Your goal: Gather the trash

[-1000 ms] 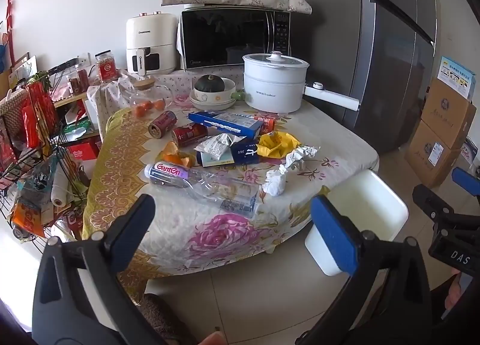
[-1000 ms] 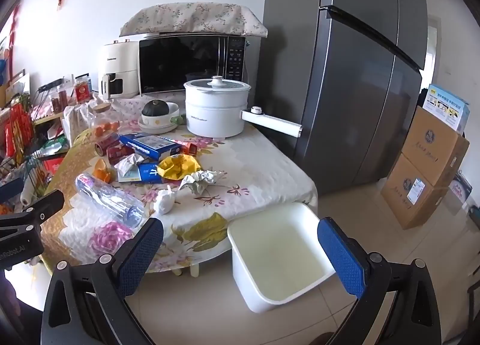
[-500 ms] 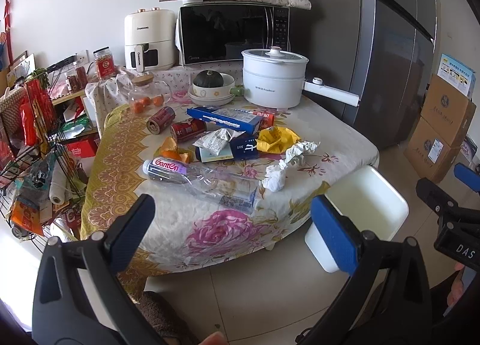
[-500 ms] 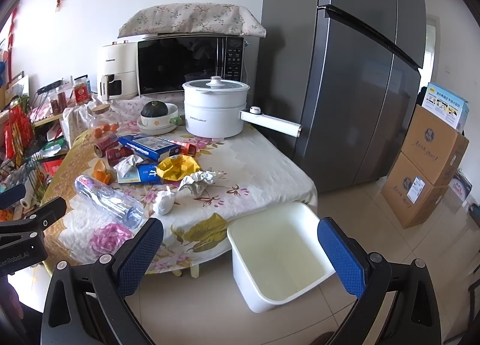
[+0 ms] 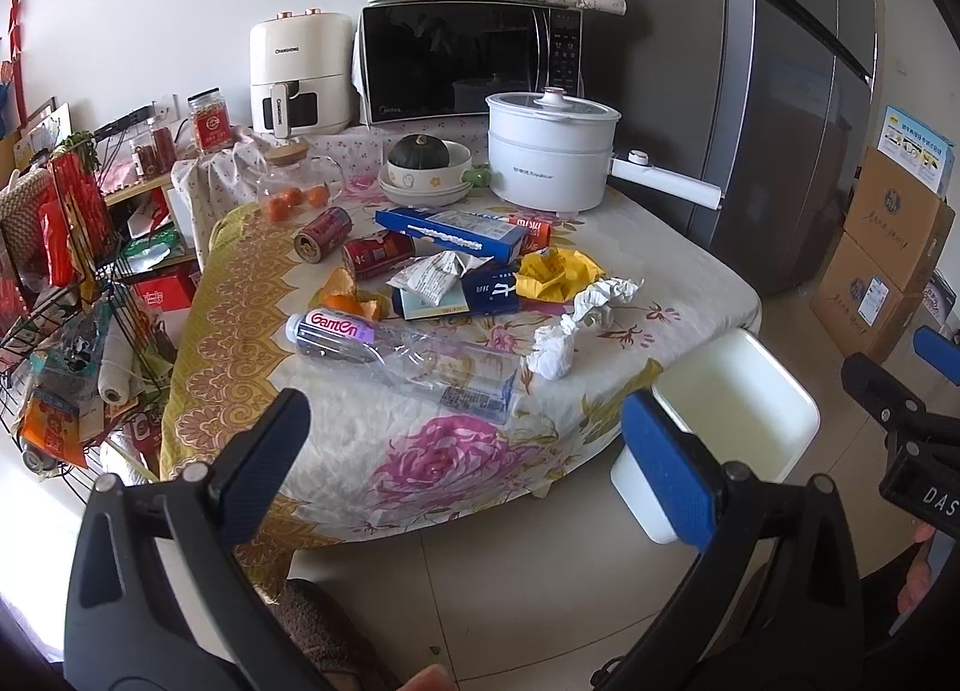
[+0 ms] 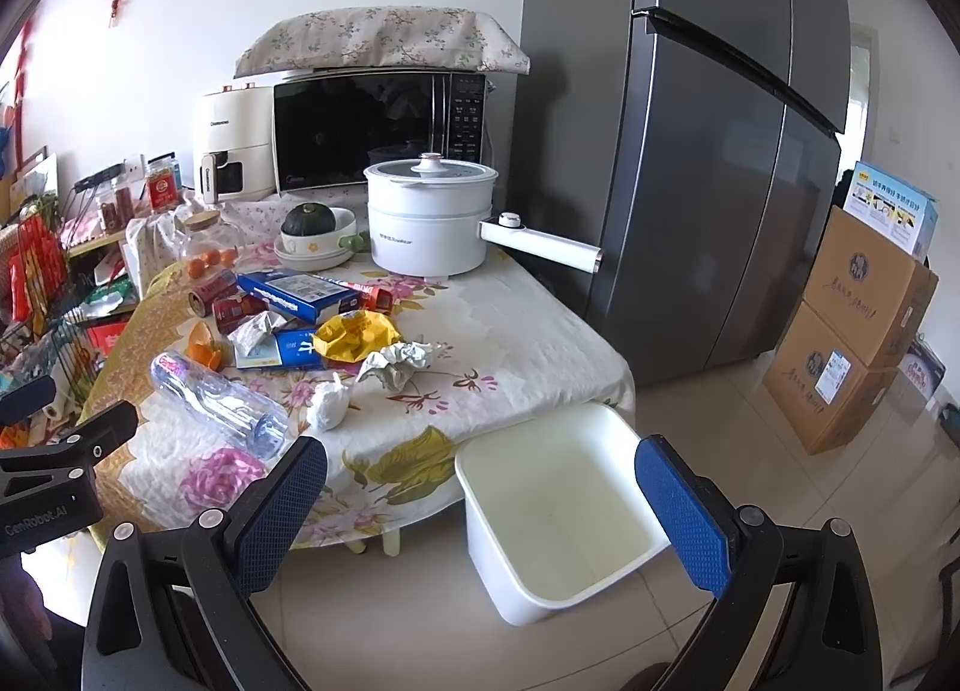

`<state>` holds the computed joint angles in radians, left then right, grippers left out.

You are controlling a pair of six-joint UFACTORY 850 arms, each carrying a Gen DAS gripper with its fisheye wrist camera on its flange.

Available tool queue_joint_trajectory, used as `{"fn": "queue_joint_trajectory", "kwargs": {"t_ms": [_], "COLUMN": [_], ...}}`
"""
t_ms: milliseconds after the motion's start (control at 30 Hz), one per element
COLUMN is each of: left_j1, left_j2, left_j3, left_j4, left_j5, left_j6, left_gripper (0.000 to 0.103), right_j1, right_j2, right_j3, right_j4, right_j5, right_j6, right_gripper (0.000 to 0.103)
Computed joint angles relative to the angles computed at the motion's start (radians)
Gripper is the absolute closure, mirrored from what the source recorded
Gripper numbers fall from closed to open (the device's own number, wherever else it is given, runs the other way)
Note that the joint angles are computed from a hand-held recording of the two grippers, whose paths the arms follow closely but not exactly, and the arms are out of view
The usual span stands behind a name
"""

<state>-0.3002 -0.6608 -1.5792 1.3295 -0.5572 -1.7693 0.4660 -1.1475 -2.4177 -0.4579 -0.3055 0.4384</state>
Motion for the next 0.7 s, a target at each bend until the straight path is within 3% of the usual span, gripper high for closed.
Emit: {"fn": "queue_joint_trajectory", "kwargs": {"t_ms": [700], "left_j1": [0.001], "left_j2": [0.000], "left_j3": [0.001], "left_j4": [-0.008], "left_j5": [0.003], "left_j6": [0.007], "left_gripper": [0.000], "right_j1": [-0.001], "right_j2": [-0.001], "right_j3": [-0.002], "right_j4": [0.008], "right_j5": [0.000], "right_j6": [-0.005], "right_gripper": [0.000]}}
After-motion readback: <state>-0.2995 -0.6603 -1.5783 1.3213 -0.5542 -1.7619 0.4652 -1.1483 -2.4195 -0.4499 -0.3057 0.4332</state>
